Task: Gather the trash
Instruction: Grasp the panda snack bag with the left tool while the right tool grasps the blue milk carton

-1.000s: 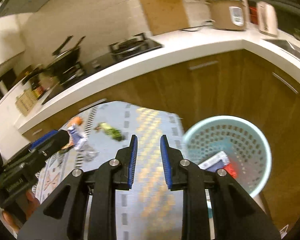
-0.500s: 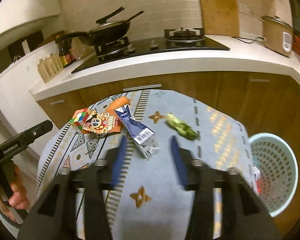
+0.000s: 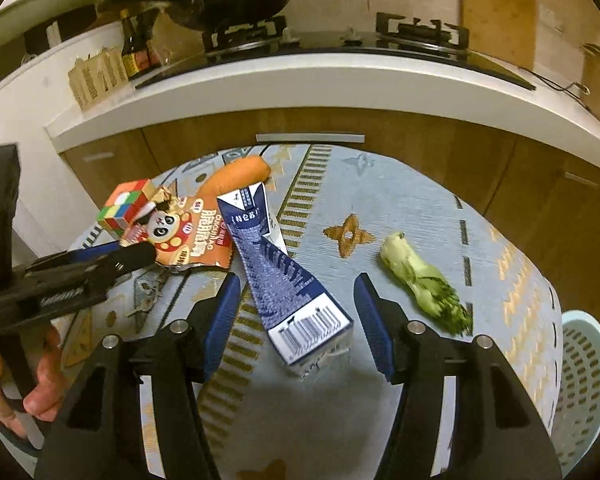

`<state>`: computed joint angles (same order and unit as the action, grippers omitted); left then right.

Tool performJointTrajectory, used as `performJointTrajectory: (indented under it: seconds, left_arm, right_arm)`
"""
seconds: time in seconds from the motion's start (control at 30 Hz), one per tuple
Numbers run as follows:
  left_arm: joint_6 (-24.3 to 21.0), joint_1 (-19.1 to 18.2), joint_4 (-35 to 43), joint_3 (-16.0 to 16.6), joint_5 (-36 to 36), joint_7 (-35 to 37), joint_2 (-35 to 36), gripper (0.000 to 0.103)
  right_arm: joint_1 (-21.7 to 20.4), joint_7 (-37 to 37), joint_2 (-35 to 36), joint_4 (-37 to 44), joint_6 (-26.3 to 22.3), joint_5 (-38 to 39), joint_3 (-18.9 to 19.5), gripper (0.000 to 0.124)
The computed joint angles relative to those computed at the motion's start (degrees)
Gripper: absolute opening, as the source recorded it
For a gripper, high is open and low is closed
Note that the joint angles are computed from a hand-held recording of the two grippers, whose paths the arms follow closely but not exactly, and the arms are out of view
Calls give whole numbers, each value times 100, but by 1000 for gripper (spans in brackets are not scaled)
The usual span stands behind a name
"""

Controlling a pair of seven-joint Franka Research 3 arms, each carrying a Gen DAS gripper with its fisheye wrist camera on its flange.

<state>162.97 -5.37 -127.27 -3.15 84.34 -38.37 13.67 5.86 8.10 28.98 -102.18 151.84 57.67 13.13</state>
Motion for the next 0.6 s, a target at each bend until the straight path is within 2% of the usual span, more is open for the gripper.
performJointTrajectory:
  seconds: [0.03,0.13,0.2,0.23,0.3,0.4,0.5,0.57,0.6]
  left_arm:
    - [27,16,50,13,7,-12,58,53]
    - [52,8,145,49,151,-134,167,53]
    - [22,5,194,49,136,-121,212,50]
    - [31,19,231,40,14,11,254,46]
    - [98,25,299,57,-159,212,337,38]
    - [121,-40,361,106,-166,218,398,26]
    - [-132,-168,370,124,-188,286,369,15]
    - [-166,-230,314,141,141,11,256,3]
    - [-150,-232,274,121,301,-129,189,0]
  right_arm:
    - [18,-7,46,41,-4,-37,-4,56]
    - [66,-12,185,162,-28,-179,-4,55]
    - [199,107,274,201,146,-395,-59,52]
    - [204,134,297,198,192,-454,-44,45]
    - [156,153,307,173,154,-530,10,40]
    - [-24,-182,188,-31,308,-286,202,39]
    - [-121,-408,37,-201,347,-7,259,38]
    - [-178,-446,-55,-266,227,148,234,38]
    - [-211,-498,-118,-318,193,260,220,38]
